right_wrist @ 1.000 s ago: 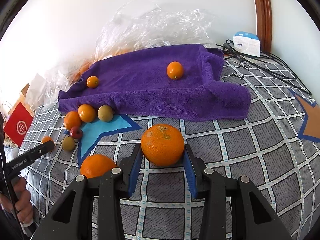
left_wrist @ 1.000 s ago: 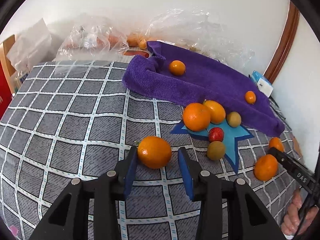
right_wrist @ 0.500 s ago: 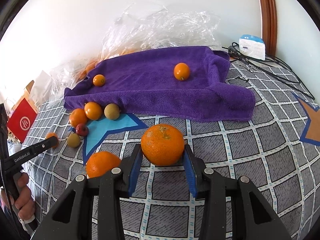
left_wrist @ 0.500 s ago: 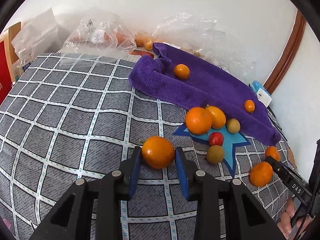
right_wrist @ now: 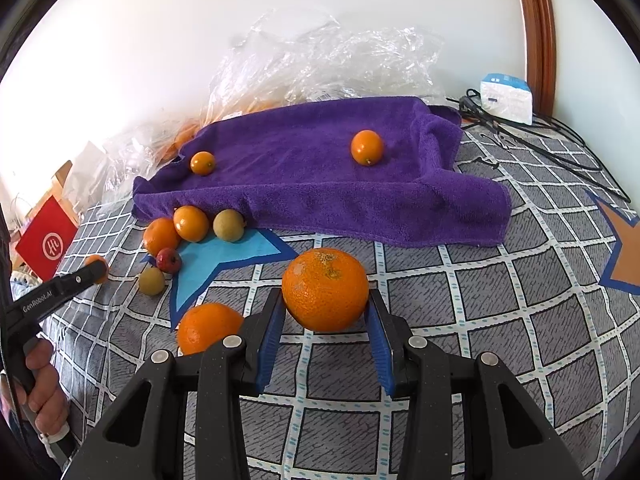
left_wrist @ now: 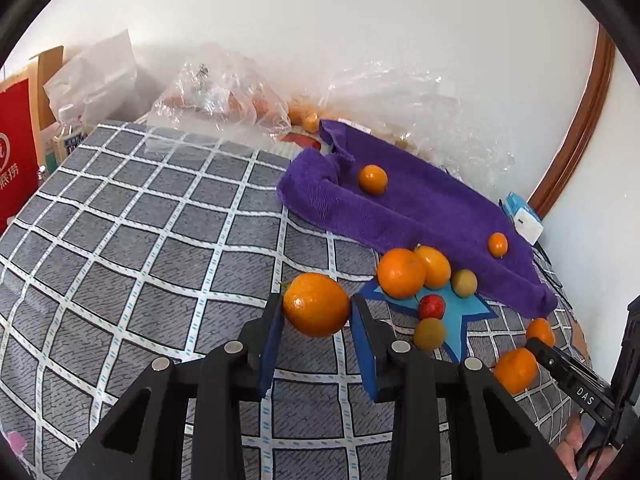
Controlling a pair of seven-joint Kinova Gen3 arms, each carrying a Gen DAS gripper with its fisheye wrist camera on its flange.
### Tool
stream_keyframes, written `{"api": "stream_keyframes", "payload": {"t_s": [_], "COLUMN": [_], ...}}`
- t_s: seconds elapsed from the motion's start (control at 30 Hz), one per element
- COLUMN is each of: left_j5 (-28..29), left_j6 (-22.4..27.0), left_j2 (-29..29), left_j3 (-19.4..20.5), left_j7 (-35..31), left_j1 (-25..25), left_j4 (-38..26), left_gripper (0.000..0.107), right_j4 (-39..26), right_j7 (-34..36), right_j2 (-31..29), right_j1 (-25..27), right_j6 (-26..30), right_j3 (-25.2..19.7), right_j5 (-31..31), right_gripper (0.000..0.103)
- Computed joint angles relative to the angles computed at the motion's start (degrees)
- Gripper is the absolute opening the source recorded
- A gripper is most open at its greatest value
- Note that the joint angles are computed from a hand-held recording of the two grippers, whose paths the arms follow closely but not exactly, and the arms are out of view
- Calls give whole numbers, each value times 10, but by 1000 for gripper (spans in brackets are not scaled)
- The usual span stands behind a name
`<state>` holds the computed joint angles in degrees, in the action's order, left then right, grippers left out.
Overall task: Organize fruits
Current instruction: 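Carry the right gripper's large orange onto the towel while the left gripper carries its orange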
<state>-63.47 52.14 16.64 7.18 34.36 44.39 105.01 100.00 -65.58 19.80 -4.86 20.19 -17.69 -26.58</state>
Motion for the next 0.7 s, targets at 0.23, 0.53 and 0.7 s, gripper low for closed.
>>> {"api": "stream_keyframes", "payload": {"t_s": [0.23,0.53,0.7], "left_j5": [42,78,76], "left_j6": [2,49,42], "left_j2": [-17,-32,-25], "left_j3": [2,14,6], "left_j7": [-36,-160,-211], "left_j1": [-9,-26,-44], "left_j4": [0,-65,-120], "left_gripper": [32,32,32], "right_j4": [0,-33,-82], "right_j7": [-24,-73,-83], "right_j2": [-5,-14,-6], "right_j1": [-20,-60,-62], "right_j6": [-7,9,19], "right_j3": [19,56,57], "right_j5": [17,89,101], "right_gripper": [40,40,40]}}
